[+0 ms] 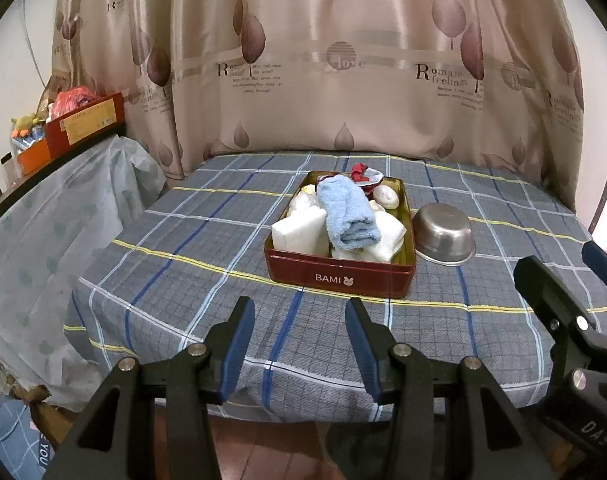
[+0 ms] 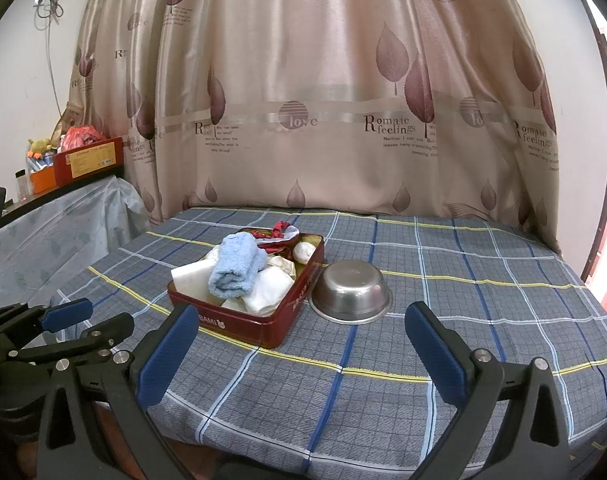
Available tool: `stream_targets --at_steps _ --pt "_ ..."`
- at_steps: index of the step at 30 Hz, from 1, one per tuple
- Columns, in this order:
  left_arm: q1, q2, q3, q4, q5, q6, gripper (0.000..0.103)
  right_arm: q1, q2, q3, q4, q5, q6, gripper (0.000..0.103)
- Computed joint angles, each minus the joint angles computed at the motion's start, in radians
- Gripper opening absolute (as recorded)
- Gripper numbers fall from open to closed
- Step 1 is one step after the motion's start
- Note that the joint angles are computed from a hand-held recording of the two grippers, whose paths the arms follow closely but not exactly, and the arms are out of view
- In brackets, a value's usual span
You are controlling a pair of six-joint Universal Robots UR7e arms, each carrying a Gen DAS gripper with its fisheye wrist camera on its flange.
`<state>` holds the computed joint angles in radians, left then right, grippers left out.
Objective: Organize soft objects
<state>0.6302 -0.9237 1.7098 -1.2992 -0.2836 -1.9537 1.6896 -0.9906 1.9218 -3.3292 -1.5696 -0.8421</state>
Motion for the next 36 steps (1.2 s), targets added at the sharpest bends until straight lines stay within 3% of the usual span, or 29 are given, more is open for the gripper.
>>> stream_targets --at_steps 36 --pt "0.006 0.003 0.000 -0.033 -0.021 0.040 0.048 -0.001 -0.007 0.003 0.011 0.000 -0.007 0.102"
